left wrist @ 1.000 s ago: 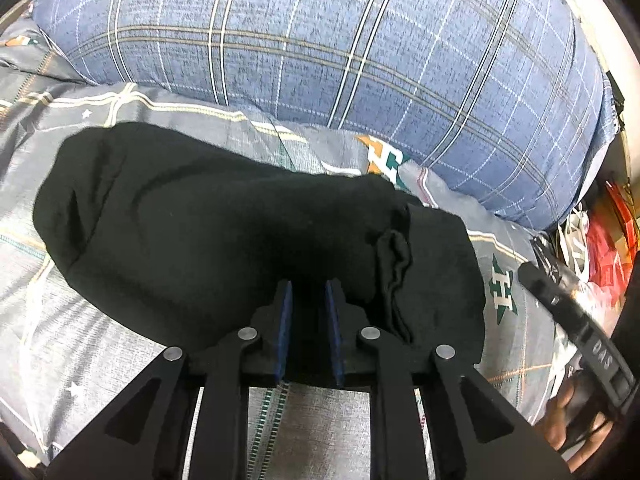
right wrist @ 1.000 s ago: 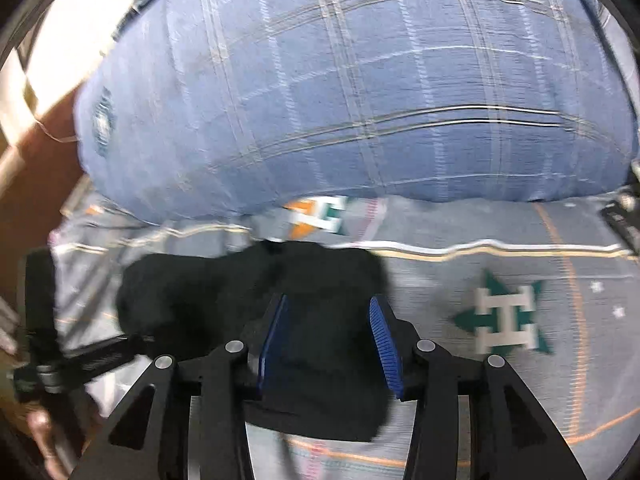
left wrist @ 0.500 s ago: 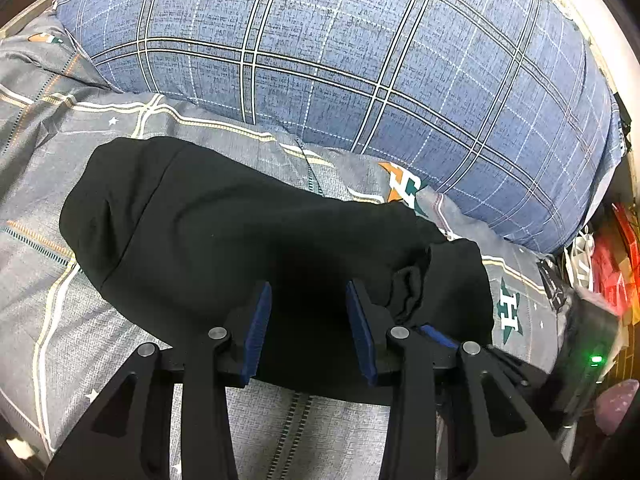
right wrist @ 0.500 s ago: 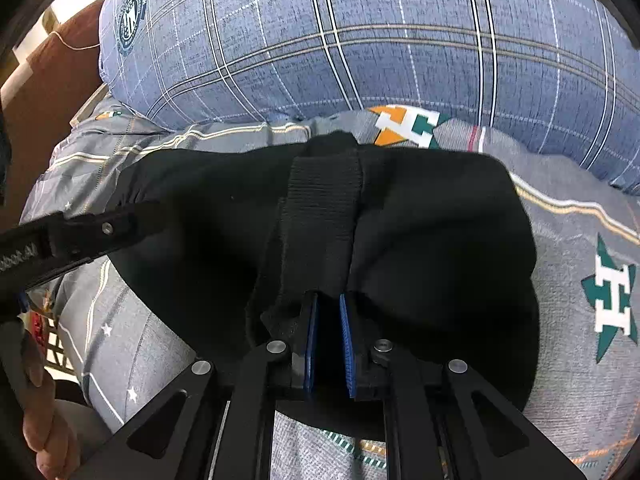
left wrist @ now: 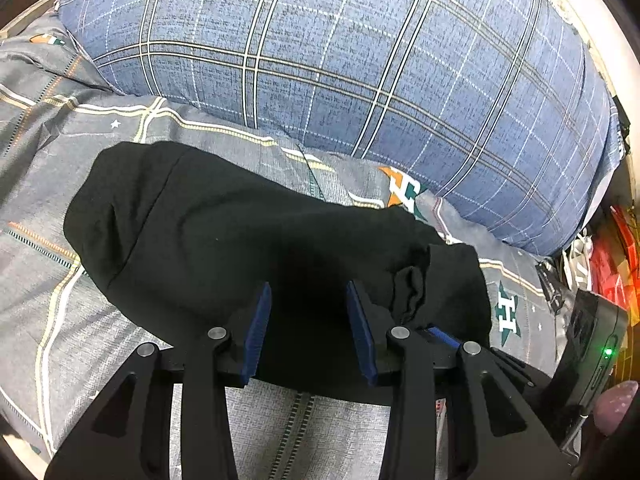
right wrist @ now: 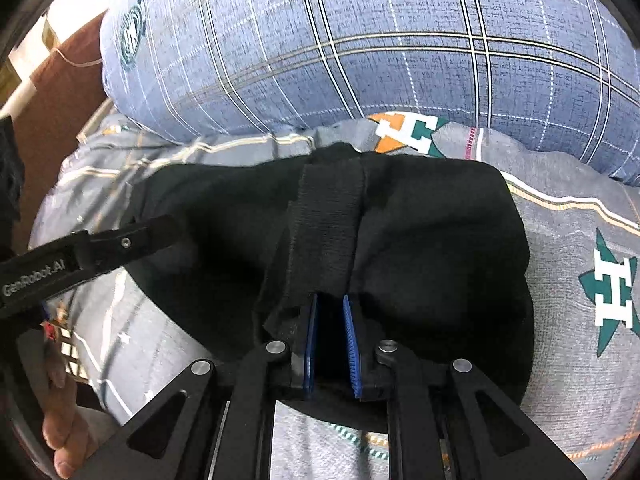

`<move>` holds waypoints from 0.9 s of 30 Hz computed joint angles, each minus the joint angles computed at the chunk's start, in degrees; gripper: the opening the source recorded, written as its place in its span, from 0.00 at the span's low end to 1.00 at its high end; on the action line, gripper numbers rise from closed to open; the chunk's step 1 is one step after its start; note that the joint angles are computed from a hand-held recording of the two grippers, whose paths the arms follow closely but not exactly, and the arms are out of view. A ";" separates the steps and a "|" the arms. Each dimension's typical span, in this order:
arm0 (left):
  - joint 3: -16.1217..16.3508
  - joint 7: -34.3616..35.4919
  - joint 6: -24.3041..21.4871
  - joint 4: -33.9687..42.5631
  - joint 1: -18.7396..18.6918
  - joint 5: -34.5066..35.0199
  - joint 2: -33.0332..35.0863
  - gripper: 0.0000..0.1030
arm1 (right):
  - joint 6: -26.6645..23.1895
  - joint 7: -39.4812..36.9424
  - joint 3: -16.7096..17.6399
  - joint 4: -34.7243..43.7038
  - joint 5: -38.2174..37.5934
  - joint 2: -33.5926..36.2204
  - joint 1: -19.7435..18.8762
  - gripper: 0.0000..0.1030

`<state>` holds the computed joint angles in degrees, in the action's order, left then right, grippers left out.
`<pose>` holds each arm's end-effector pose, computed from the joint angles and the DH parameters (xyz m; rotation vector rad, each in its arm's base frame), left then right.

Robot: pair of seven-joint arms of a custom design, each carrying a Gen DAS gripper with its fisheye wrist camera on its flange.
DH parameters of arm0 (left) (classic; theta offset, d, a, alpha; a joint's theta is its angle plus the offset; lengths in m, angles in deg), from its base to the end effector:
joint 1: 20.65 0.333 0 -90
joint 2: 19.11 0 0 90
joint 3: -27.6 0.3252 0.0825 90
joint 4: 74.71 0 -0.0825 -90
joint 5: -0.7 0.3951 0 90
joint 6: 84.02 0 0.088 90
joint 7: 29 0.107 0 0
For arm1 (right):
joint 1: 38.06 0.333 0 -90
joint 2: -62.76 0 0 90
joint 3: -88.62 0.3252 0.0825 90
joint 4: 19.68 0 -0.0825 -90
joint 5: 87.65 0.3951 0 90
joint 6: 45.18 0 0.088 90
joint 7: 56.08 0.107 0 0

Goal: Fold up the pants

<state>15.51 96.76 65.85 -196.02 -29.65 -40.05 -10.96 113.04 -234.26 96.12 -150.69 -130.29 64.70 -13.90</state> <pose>0.5674 -0.2002 0.3834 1.6146 -2.4992 0.9000 0.4589 0.3161 0.3794 -1.4220 2.1777 -0.3694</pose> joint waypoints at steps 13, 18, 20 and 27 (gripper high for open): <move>1.22 0.93 -3.27 2.13 2.75 -2.92 0.82 0.46 | 2.09 7.32 -0.91 -0.24 -6.18 -0.37 0.28 0.15; 1.56 0.18 -3.17 3.16 3.52 -3.29 1.69 0.49 | 4.22 21.67 -0.52 -0.59 -19.29 -2.10 -1.02 0.24; 1.74 -0.96 -3.87 3.83 3.72 -2.53 2.35 0.49 | 7.45 17.41 -0.61 0.15 -13.47 0.75 -1.60 0.25; 1.77 -3.17 -4.81 4.89 4.22 -1.20 3.56 0.49 | 0.10 6.12 -0.46 4.17 -6.01 3.23 1.56 0.25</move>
